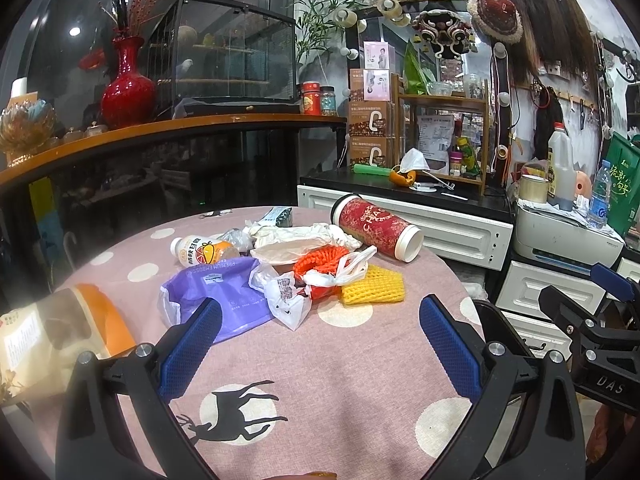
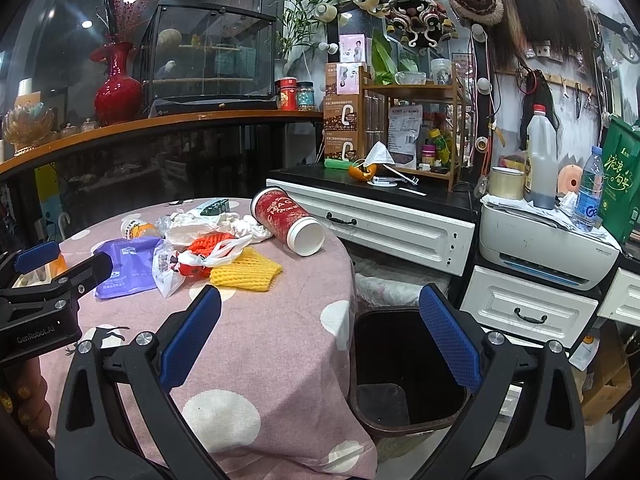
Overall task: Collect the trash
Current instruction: 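Grasp the white juice bottle with the left tool while the right tool grasps the red cup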
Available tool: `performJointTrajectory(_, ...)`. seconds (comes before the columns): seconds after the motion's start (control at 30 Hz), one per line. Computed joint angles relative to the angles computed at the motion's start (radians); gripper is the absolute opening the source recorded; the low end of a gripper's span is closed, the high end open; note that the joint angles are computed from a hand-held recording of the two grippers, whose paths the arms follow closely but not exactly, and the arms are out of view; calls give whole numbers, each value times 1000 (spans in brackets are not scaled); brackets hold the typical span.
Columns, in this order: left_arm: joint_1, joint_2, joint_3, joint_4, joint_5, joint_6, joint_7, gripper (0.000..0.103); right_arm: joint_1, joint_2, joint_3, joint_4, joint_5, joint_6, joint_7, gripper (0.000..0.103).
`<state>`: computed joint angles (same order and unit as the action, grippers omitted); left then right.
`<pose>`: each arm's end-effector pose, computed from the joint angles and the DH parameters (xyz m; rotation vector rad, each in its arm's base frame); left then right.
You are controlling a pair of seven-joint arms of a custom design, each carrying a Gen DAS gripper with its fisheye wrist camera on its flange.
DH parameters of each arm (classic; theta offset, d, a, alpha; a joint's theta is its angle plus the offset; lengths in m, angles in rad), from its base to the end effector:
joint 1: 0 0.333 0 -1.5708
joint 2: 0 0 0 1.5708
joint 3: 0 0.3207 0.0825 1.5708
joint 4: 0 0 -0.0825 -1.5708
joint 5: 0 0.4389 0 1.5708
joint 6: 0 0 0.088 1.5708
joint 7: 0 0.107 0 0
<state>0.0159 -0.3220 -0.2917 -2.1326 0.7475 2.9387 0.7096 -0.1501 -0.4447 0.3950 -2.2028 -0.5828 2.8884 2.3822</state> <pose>0.5194 -0.2141 0.6438 -1.4099 1.5691 -1.0290 0.4963 0.1945 0.6561 -1.4839 1.5069 -1.0025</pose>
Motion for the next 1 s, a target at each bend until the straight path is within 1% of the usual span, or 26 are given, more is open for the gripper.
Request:
performJointTrajectory(0.13,-14,3,9,0,-15,-8,20,98,3,7,-2,5,-1,-7,-2,98)
performJointTrajectory(0.2,-42,14,32,5,-51,-15,76,98,17,23,-12,17,5,-23,-17,98)
performJointTrajectory(0.23,-65,23,50,9,-86,-24,119,98,38,39,-28,28,19,-34,-42,98)
performJointTrajectory(0.33,-154,53,133,25,-267,-48,295,98,89,102,-69,81,42,-72,-107,98)
performJointTrajectory(0.4,-189,76,168,46,-384,-86,398,98,144,161,-114,133,82,-105,-177,98)
performJointTrajectory(0.47,-190,100,178,69,-456,-119,463,98,193,212,-156,178,117,-117,-237,98)
performJointTrajectory(0.5,-187,108,178,76,-481,-130,489,98,222,255,-178,224,144,-146,-292,98)
performJointTrajectory(0.57,-197,132,196,104,-570,-172,583,98,266,321,-211,298,186,-188,-373,98)
performJointTrajectory(0.67,-201,174,218,170,-734,-264,730,98,323,437,-258,434,312,-257,-535,98)
performJointTrajectory(0.7,-192,195,222,207,-778,-306,767,98,336,468,-270,474,341,-280,-577,98)
performJointTrajectory(0.77,-158,234,212,277,-789,-366,775,98,359,530,-291,559,371,-321,-641,98)
performJointTrajectory(0.8,-141,251,204,307,-777,-386,764,98,369,572,-301,617,383,-348,-676,98)
performJointTrajectory(0.87,-107,300,193,391,-718,-438,704,98,388,639,-323,716,401,-394,-711,98)
performJointTrajectory(0.97,-73,400,186,561,-645,-542,620,98,396,760,-344,908,491,-496,-784,98)
performJointTrajectory(1.0,-65,450,186,642,-638,-596,604,98,403,804,-356,980,504,-534,-789,98)
